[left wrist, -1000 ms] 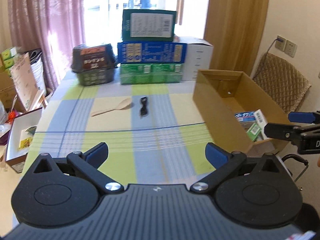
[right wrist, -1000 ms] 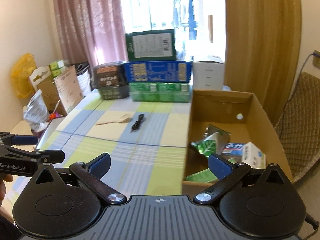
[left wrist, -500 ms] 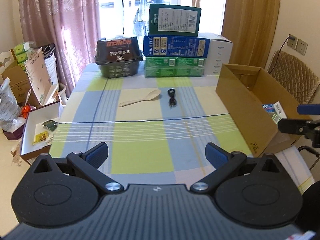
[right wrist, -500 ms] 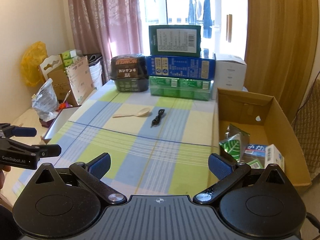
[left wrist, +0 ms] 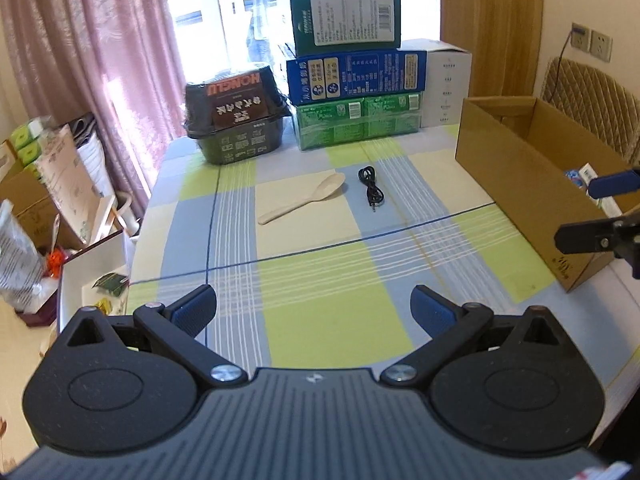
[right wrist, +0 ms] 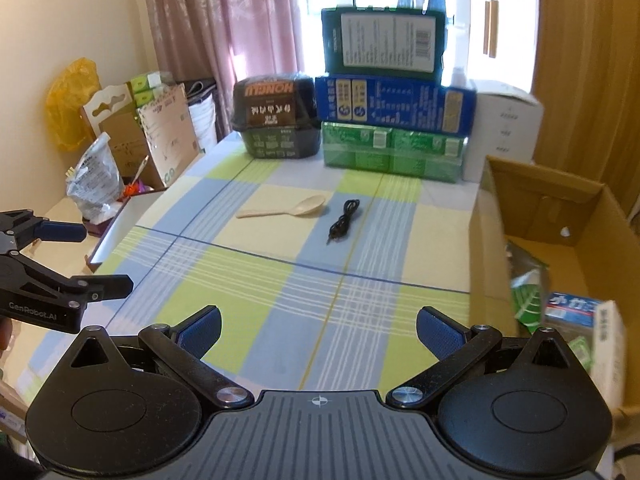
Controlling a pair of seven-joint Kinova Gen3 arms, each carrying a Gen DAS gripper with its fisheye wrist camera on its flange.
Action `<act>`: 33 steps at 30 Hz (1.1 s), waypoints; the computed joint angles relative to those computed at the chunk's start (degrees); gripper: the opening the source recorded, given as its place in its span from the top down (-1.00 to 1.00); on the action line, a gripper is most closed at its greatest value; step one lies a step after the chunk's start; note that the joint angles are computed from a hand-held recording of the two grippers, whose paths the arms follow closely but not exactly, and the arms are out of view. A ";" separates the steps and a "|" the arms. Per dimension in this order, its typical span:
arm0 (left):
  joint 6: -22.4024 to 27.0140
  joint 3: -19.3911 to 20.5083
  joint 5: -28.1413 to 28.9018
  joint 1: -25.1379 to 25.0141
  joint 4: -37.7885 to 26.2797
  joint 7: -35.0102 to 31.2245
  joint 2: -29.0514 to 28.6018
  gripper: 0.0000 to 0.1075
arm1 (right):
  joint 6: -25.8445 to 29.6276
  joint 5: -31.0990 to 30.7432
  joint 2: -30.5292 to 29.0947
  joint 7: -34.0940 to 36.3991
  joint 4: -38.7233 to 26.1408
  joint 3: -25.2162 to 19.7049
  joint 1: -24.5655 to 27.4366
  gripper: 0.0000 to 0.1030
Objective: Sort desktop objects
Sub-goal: 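Move both tools back to the wooden spoon and black cable, then grasp the black cable with the right tool while the left tool grasps the wooden spoon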
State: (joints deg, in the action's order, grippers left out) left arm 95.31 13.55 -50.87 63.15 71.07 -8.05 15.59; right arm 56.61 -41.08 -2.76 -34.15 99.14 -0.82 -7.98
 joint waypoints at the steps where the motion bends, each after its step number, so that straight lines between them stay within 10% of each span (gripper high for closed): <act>1: -2.11 -0.17 0.95 -1.30 1.52 -0.53 -1.04 -0.88 | -1.03 0.42 0.95 -0.68 -0.27 -0.50 -0.40 -0.96; 11: -22.72 -0.66 5.78 -17.28 14.09 -8.32 -6.85 -0.86 | -13.22 3.70 12.51 -8.42 -4.03 -6.54 -3.56 -0.92; 18: -36.48 -3.07 9.12 -27.23 19.14 -17.87 -6.17 -0.58 | -19.92 6.93 20.82 -14.28 -8.73 -10.29 -4.77 -0.35; 33: -54.47 -9.59 9.56 -32.37 19.62 -30.55 1.25 -0.38 | -29.38 11.01 30.66 -16.70 -12.19 -18.26 -3.10 0.00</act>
